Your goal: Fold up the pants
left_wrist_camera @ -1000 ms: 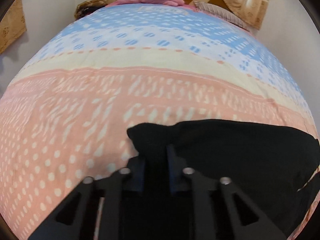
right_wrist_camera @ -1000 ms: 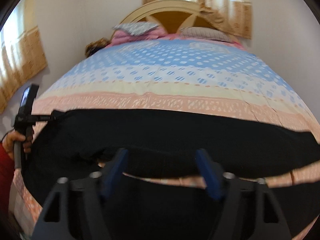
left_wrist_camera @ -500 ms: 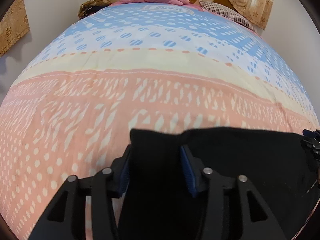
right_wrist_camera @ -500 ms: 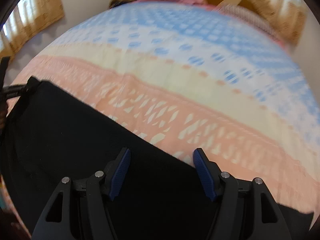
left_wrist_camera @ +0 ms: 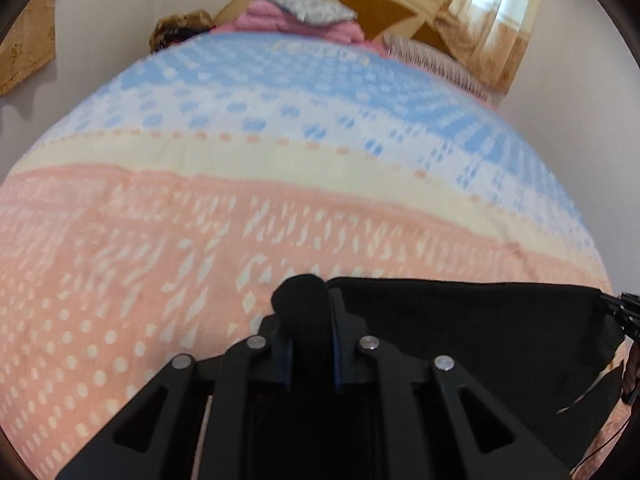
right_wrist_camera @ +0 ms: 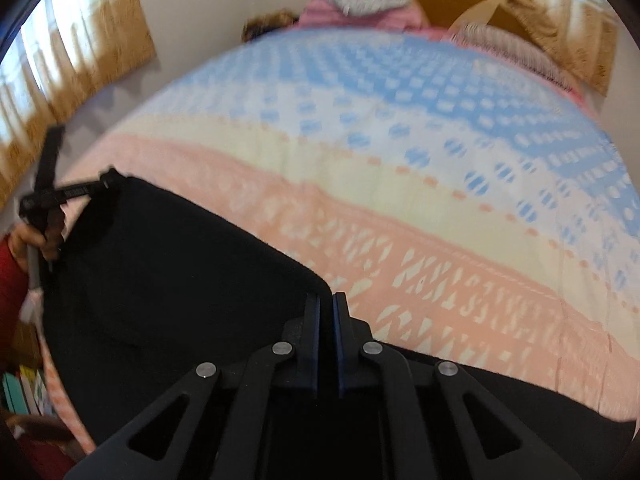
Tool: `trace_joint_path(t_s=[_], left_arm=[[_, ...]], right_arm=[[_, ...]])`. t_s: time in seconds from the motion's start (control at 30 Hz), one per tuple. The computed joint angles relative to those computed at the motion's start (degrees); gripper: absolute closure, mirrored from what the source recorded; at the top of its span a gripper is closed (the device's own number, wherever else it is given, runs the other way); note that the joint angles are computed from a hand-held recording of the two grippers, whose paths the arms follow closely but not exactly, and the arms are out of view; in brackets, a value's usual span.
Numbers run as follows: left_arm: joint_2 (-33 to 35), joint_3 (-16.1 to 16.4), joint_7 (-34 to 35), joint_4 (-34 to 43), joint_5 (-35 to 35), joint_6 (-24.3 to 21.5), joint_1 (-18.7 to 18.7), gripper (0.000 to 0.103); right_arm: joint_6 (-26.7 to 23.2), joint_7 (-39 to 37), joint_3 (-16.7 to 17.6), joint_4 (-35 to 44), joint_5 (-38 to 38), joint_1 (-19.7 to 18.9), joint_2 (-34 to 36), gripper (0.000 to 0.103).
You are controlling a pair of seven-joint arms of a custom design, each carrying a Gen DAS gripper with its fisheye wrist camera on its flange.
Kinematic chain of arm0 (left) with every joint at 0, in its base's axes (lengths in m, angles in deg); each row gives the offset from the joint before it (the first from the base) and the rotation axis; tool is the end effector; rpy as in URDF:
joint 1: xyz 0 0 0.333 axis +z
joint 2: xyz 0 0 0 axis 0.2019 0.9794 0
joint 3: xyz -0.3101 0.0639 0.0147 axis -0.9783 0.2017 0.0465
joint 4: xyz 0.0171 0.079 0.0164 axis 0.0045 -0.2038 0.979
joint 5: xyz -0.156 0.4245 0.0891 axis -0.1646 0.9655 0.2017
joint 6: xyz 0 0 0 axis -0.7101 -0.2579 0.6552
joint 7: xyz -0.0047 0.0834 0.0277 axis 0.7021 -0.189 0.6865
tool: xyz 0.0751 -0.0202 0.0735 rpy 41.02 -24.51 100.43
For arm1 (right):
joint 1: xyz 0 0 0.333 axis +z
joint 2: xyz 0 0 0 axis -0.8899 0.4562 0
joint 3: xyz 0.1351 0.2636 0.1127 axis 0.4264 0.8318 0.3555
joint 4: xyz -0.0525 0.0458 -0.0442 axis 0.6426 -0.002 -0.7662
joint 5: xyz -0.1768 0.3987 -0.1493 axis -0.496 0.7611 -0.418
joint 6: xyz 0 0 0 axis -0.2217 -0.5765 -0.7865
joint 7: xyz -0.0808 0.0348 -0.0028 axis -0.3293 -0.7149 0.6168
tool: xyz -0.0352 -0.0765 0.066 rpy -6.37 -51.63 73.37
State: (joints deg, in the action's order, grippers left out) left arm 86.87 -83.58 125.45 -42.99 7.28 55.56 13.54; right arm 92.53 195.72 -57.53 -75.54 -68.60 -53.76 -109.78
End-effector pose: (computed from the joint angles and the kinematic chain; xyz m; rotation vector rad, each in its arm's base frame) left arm 0.6573 -0.0427 0.5071 -1.5160 2.3743 -1.0138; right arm 0.4417 0.0513 0.5165 -1.7267 1.9864 -0.4935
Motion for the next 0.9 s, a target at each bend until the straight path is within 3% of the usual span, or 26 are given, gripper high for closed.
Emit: trace_joint_path(t_s=[0.13, 0.27, 0.43, 0.53, 0.7, 0.77, 0.9], left_arm=[[-5.99, 1.69, 6.90, -3.57, -8.37, -0.11, 0.30, 0.088], [-13.68, 5.41, 14.77, -9.97, -16.23, -1.29, 0.04, 0.088], [-20.91, 9.70, 21.54, -18.73, -20.75, -2.93, 0.38, 0.088], [-23.39, 10.80, 24.05, -23.34, -19.95, -2.68, 1.18, 0.086], [-25.83, 10.33, 24.63, -29.35, -14.47, 1.65, 2.97, 0.068], [-26.23, 10.01, 24.01, -30.59, -11.65, 3.57, 3.44, 0.044], [-27.21, 9.95, 23.50, -31.31, -4.58, 5.58, 4.63, 0.033]], right_arm=[[-0.51, 3.62, 3.12, -2.98, -1.00, 0.21, -8.94, 0.098], [-1.31, 7.58, 6.77, -6.51, -2.75, 2.48, -18.41, 0.098], [-6.16, 13.85, 12.24, -11.85, -4.15, 9.16, -29.30, 0.098], [-9.93, 17.83, 14.93, -14.89, -3.89, 14.69, -31.89, 0.098], [-13.26, 24.73, 15.98, -19.72, -3.75, 20.58, -31.88, 0.098], [-14.45, 26.47, 16.18, -20.53, -4.48, 22.34, -31.09, 0.097], [-14.75, 29.20, 15.13, -21.88, -5.87, 24.13, -32.64, 0.096]])
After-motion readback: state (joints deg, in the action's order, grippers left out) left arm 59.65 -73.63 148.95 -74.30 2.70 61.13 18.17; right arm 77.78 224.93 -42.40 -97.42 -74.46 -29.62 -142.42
